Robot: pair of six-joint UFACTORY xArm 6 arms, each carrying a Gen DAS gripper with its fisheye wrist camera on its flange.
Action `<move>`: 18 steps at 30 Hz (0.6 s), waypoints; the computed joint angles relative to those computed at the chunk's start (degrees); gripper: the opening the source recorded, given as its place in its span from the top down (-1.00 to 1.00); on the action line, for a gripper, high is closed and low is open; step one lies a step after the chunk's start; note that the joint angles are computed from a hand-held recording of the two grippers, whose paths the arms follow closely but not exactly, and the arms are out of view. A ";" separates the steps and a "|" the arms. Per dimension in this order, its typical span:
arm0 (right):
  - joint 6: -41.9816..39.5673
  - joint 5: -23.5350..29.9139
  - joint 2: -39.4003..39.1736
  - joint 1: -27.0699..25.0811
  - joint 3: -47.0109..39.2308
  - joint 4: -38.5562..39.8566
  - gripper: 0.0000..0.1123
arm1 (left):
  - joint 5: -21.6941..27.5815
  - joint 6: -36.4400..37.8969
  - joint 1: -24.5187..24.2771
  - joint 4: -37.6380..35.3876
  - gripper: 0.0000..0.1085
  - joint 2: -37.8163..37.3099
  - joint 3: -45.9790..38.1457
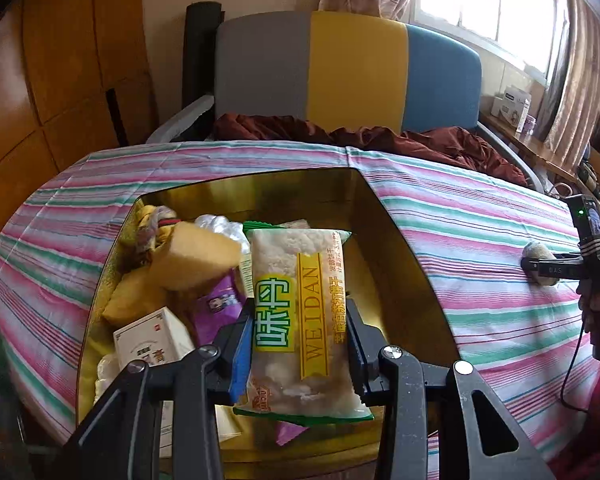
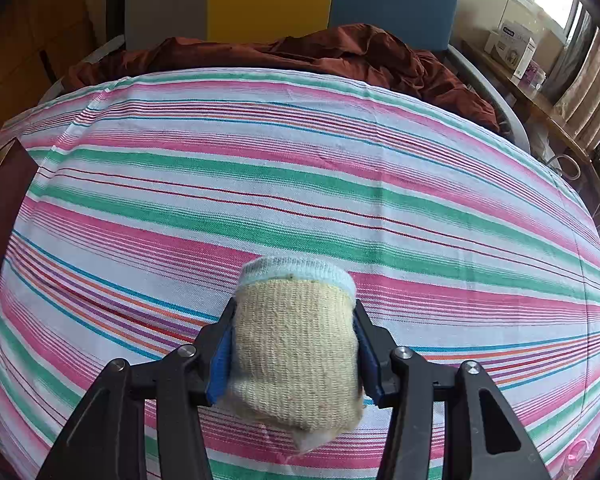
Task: Organize objects
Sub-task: 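Carry the WEIDAN cracker packet into the gold tray and open the left tool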
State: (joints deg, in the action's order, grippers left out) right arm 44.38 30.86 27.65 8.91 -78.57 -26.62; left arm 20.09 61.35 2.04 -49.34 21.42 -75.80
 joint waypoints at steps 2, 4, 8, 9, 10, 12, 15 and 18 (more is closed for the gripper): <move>0.08 0.20 0.03 0.04 -0.10 -0.22 0.08 | 1.67 -0.99 1.31 0.30 0.25 0.51 -0.76; 0.14 0.41 0.07 0.11 -0.21 -0.43 0.08 | 4.33 -3.75 3.22 1.56 0.25 1.47 -2.30; 0.33 1.22 0.28 0.36 -0.70 -1.28 0.08 | 9.95 -7.74 7.52 1.76 0.26 3.34 -5.69; 0.41 1.47 0.33 0.46 -0.83 -1.66 0.08 | 11.19 -8.29 8.55 1.57 0.26 3.81 -6.56; 0.27 1.62 0.48 0.43 -1.04 -1.79 0.08 | 12.37 -8.42 9.31 1.30 0.26 4.15 -7.24; 0.29 2.00 0.61 0.49 -1.33 -2.06 0.08 | 14.25 -8.07 10.41 0.39 0.25 4.74 -8.26; 0.24 2.62 0.84 0.58 -1.81 -2.58 0.08 | 15.31 -8.32 10.36 0.56 0.26 5.38 -9.05; 0.20 2.94 1.01 0.67 -2.12 -2.83 0.08 | 17.68 -7.57 9.20 -0.15 0.26 5.71 -9.76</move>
State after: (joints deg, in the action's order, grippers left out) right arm 44.58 33.81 28.66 9.57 -80.69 -29.45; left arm 37.77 53.77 11.24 -49.48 27.12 -85.57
